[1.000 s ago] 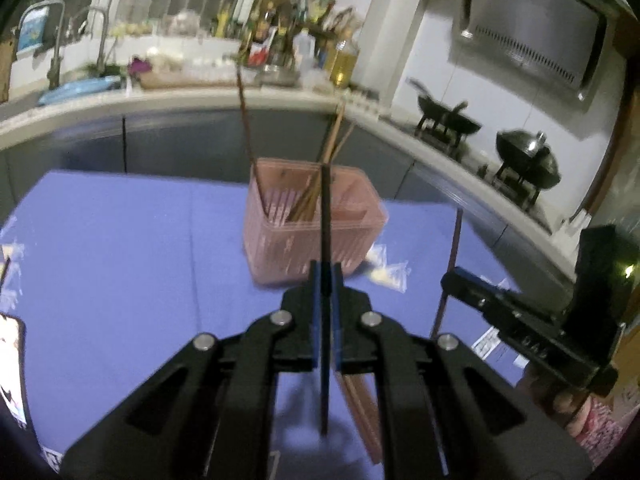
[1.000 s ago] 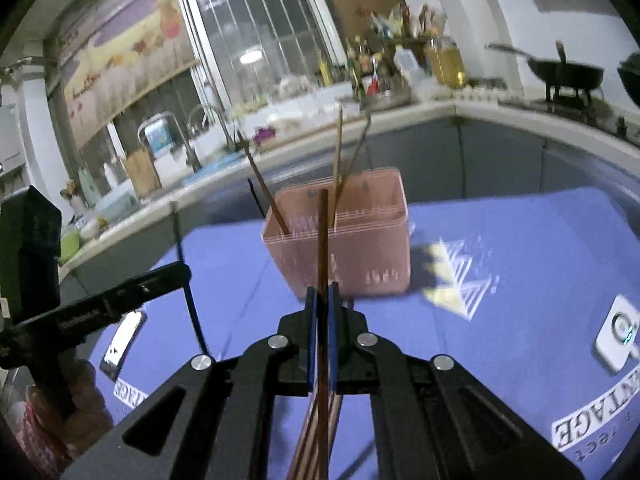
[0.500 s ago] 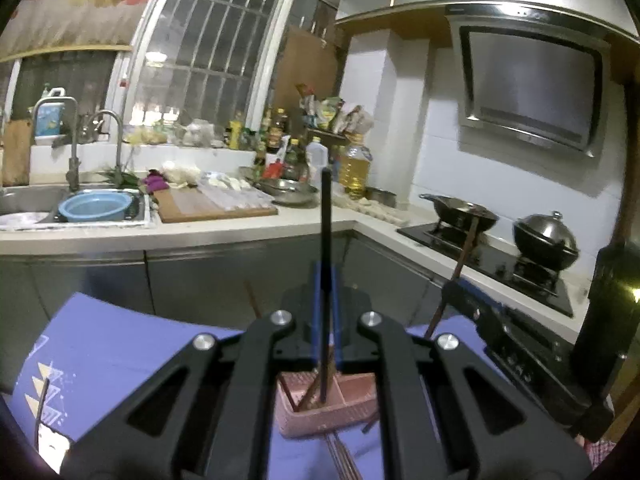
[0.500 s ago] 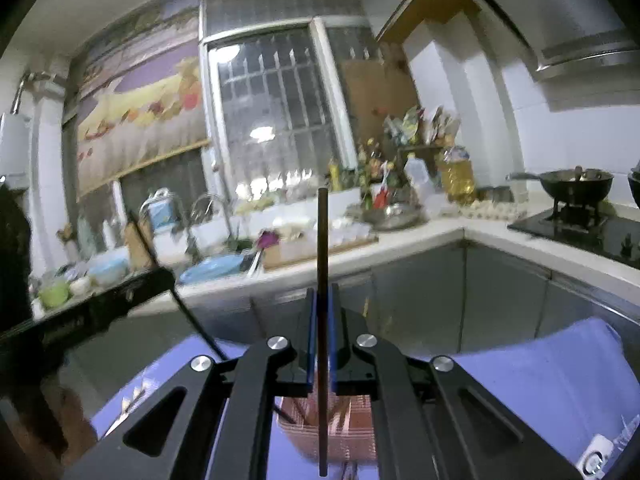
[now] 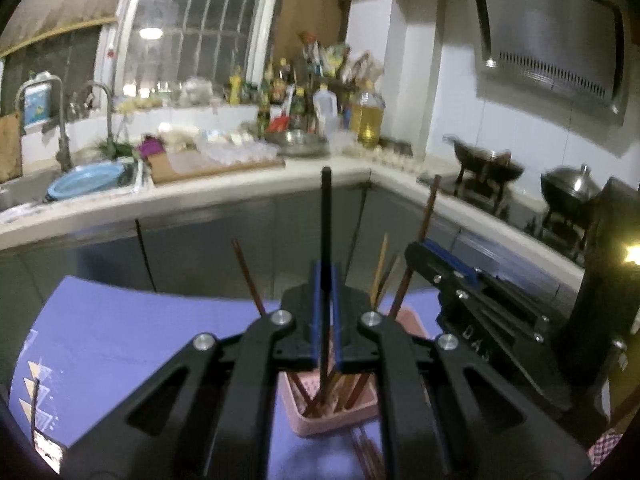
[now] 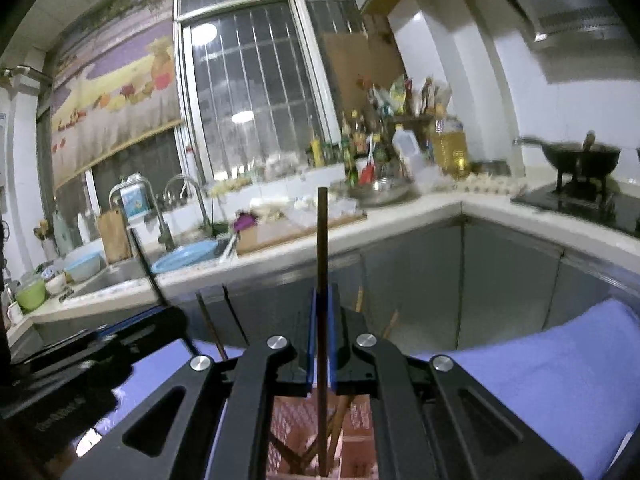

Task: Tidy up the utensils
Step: 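Lift both held chopsticks and carry them over the pink basket, then open both grippers to drop the chopsticks into the pink basket, then move both grippers back down to the remaining chopsticks on the cloth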

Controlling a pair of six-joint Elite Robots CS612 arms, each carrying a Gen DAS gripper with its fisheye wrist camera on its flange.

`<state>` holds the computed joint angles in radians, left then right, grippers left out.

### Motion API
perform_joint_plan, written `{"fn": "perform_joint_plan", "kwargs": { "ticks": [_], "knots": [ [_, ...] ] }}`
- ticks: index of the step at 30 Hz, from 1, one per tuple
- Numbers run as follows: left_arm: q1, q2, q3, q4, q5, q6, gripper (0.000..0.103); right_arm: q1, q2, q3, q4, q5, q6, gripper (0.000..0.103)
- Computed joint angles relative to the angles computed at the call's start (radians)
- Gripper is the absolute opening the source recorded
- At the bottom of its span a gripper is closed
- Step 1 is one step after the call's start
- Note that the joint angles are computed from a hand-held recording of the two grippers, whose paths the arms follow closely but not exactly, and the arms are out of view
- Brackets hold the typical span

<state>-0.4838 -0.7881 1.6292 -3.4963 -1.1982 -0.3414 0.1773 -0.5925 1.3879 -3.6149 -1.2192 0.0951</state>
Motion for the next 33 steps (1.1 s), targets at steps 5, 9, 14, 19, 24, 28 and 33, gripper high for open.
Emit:
{"fn": "perform_joint_plan", "kwargs": {
  "ticks": [5, 9, 14, 19, 24, 28, 33],
  "knots": [
    [0.016, 0.015, -0.027, 0.185, -0.086, -0.080, 0.007, 0.001, -0.011, 0.023, 0.147, 0.030, -0.048, 0.009],
    [0.015, -0.001, 0.009, 0.168, -0.085, -0.136, 0.010, -0.007, -0.031, 0.068, 0.104, 0.059, -0.010, 0.020],
    [-0.013, -0.044, 0.089, 0.034, -0.021, -0.137, 0.019, -0.024, -0.073, 0.150, -0.027, 0.089, 0.046, 0.035],
    [-0.046, -0.078, 0.182, -0.106, 0.010, -0.107, 0.020, -0.047, -0.118, 0.264, -0.085, 0.121, 0.056, 0.035],
    [-0.063, -0.077, 0.265, -0.106, -0.040, -0.130, 0.020, -0.056, -0.139, 0.383, 0.048, 0.090, -0.066, 0.033],
    [-0.065, -0.050, 0.288, -0.016, -0.120, -0.170, 0.020, -0.056, -0.140, 0.440, 0.190, 0.063, -0.132, 0.023],
    [-0.067, -0.016, 0.284, 0.058, -0.231, -0.196, 0.020, -0.041, -0.142, 0.474, 0.253, 0.021, -0.211, 0.017]
  ]
}}
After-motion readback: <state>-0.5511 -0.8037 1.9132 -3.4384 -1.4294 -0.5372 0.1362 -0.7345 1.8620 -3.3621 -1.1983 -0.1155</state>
